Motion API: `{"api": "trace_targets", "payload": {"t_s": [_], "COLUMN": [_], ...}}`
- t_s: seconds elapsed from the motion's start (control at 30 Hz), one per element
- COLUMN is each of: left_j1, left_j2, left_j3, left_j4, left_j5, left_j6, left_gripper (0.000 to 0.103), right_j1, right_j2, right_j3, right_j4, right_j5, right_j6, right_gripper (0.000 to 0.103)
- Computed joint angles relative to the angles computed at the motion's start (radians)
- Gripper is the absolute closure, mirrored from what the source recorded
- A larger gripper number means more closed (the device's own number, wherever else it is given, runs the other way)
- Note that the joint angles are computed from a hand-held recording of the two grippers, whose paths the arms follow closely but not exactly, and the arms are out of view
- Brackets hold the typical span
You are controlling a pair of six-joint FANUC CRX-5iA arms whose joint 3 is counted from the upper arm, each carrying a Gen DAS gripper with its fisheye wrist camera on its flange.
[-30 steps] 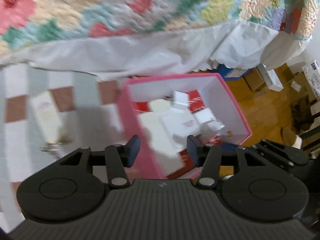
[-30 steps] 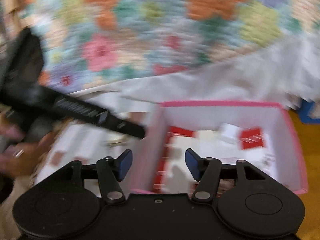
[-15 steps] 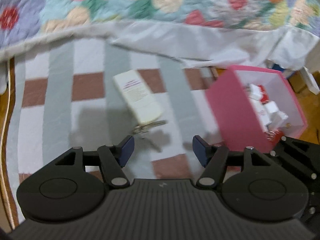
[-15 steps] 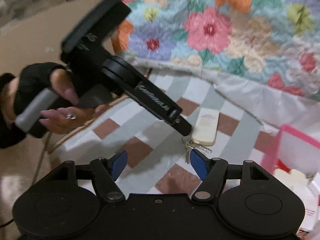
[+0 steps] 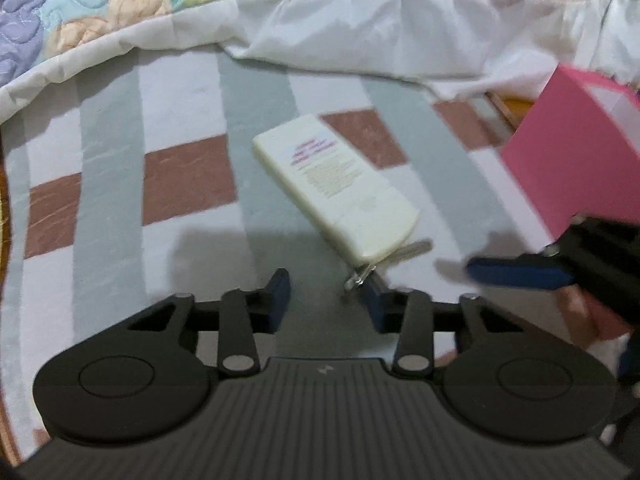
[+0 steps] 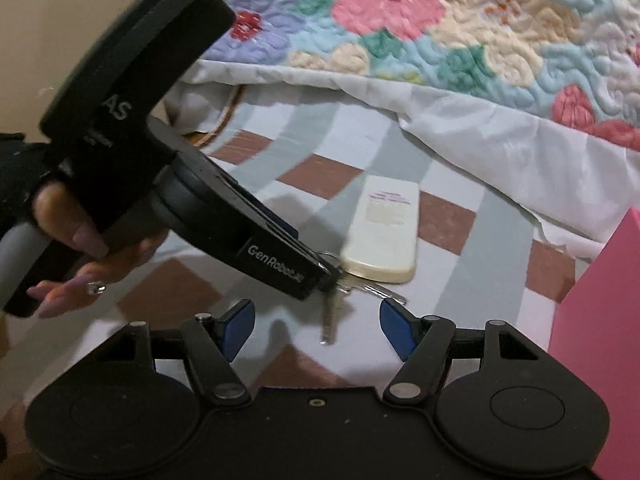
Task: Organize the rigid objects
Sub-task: 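Grasp the key ring attached to the cream power bank with the left gripper, then carry the keys with the left gripper into the pink box and release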
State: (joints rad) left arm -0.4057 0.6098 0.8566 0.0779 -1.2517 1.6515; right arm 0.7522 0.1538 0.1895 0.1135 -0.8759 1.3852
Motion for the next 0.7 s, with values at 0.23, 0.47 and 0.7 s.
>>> {"api": "trace_targets", "payload": {"t_s": [0.23, 0.47, 0.7], "left_j1": [0.024, 0.047, 0.040], "left_j2": [-0.016, -0.075, -0.133], "left_j3": [-0.029, -0.108, -0.170], "left_j4": [0.122, 0.221, 0.269], "left_j5": [0.009, 0.056, 0.111], "left_j6": [0.002, 0.006, -0.009], "left_gripper": [0.101, 0.101, 0.101], "right_j1": [0.025, 0.045, 0.043], "right_j2": [0.000, -0.018, -0.026], "right_j3": [-0.056, -0.131, -0.115], "right_j4": [0.091, 0.228, 0.198], "right_j5": [0.059, 0.140, 0.135], "right_j6": [0.009, -0.036, 0.007], "right_gripper": [0.030, 0.042, 0.098]}}
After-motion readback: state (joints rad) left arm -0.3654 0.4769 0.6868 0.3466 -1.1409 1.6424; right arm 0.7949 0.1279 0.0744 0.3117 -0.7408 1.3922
